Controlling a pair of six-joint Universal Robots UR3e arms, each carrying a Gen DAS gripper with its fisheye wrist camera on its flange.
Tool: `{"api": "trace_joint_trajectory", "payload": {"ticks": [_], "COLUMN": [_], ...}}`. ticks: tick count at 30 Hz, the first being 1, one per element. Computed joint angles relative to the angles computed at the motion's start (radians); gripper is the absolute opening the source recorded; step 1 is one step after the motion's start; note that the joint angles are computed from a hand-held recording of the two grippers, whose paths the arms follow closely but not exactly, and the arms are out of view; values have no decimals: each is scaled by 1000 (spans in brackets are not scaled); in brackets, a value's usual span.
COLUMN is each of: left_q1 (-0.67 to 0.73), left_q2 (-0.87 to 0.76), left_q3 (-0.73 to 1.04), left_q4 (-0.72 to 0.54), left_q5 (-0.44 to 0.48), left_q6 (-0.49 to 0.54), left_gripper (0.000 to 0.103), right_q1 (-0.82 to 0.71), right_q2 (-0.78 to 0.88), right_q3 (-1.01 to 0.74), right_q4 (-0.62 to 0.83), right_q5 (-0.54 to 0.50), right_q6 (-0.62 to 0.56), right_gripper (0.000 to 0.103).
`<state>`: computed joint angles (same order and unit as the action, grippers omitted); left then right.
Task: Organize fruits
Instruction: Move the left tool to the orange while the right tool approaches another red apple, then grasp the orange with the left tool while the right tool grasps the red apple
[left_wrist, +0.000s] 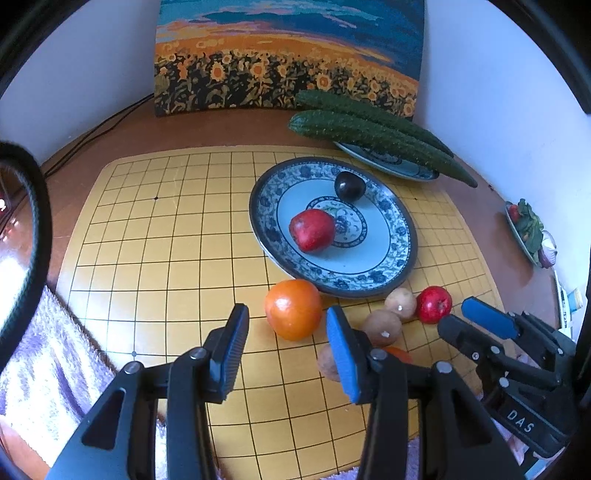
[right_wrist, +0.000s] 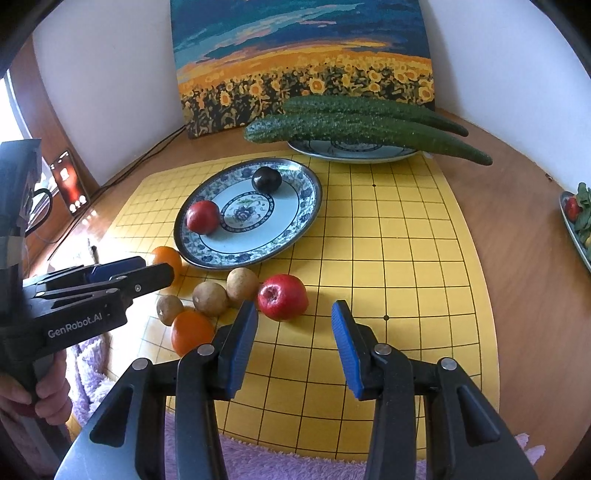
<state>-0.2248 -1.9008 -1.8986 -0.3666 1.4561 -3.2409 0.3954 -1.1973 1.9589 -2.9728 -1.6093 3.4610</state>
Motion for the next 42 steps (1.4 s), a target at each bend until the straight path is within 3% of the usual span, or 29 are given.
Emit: {"api": "trace_joint_trajectory", "payload": {"ticks": [24, 28, 35, 42], "left_q1": [3, 10, 7, 16], "left_q2": [-38, -37, -36, -2], "left_q3": [6, -3, -2, -39], "left_q4": [22, 31, 32, 48], "left_q5": [-6, -27, -31, -40], "left_q6": [-1, 5, 9, 12], "left_gripper": [45, 37, 34, 34], "right_q1": [-8, -7, -5, 2], "right_q2": [59, 63, 66, 54], "right_q3": [-32, -32, -28, -18], "right_q4": [-8, -18, -32, -47], "right_q5": [26, 28, 42, 34], "right_q6": [0, -3, -17, -18], "right_gripper": [43, 43, 31, 31]}}
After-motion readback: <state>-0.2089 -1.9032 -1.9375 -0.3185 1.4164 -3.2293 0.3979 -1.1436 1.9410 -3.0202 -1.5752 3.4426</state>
